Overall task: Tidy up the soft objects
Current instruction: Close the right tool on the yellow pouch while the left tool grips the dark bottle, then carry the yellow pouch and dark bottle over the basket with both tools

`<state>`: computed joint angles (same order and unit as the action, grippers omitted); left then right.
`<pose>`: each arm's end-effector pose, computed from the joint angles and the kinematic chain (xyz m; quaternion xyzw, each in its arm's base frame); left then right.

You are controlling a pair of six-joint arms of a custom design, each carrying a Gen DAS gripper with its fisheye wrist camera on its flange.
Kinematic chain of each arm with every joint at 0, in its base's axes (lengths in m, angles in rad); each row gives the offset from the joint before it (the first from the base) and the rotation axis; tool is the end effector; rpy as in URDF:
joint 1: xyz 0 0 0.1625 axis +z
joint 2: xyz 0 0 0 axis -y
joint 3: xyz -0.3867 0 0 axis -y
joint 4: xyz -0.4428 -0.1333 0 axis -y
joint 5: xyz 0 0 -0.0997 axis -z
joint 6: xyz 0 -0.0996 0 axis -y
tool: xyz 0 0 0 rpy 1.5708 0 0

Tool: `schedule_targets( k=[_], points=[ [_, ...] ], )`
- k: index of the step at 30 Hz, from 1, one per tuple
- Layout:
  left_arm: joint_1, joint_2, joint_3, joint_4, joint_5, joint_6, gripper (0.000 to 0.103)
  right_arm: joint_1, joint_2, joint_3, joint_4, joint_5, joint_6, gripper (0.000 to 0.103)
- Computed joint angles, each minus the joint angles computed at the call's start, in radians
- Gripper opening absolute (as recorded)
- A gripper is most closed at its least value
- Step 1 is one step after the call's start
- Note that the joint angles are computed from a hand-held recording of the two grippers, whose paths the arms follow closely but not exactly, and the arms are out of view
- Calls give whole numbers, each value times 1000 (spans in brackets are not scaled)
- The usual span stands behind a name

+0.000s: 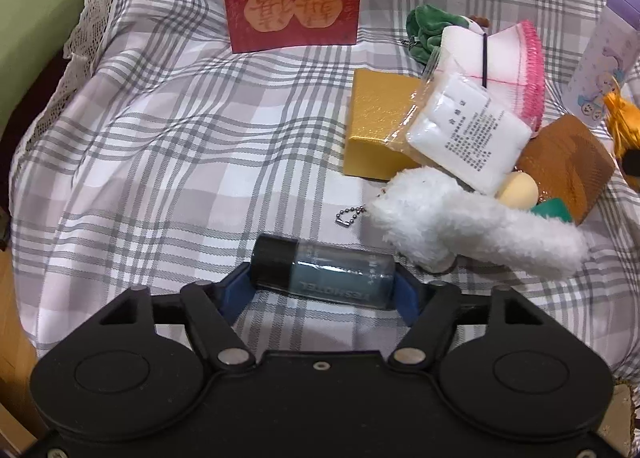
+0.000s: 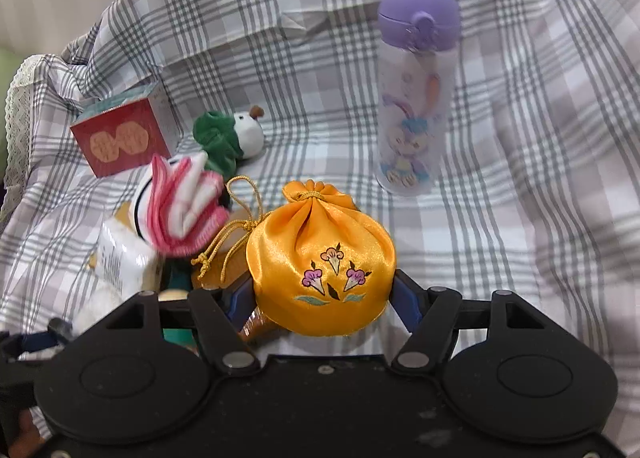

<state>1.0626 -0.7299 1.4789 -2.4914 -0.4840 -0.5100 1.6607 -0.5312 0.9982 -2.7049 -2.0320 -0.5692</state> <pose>-0.1562 -0.7356 0.0902 -0.0451 0.8528 -0.3151 0.4141 0.1660 -0.8508 0.1507 0.2269 -0.8946 0.2584 0.2854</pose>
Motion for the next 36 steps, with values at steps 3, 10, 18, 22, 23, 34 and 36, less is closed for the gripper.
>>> schedule_targets(
  k=[3,10,18,22,23,34,36],
  points=[
    [-3,-17,17,-14,-28,-9,66,-2,-34,53,-9,-14,20,68],
    [-37,-57,54,124,-39,-149,66,-4,-106,176,-26,-74,71,68],
    [-95,-122,129,300,-93,-321,66,1,-231,368,-61,-116,97,68],
    [-133,-150,177,329,-107,-365,66,6,-309,478,-82,-116,100,68],
    [-142,-155,184,343,-108,-380,67,7,-332,509,-86,-112,101,68],
    [-229,-184,244,529,-95,-582,67,14,-537,783,-108,-74,135,68],
    [-247,-186,255,561,-84,-617,67,16,-564,827,-134,-80,124,68]
  ],
)
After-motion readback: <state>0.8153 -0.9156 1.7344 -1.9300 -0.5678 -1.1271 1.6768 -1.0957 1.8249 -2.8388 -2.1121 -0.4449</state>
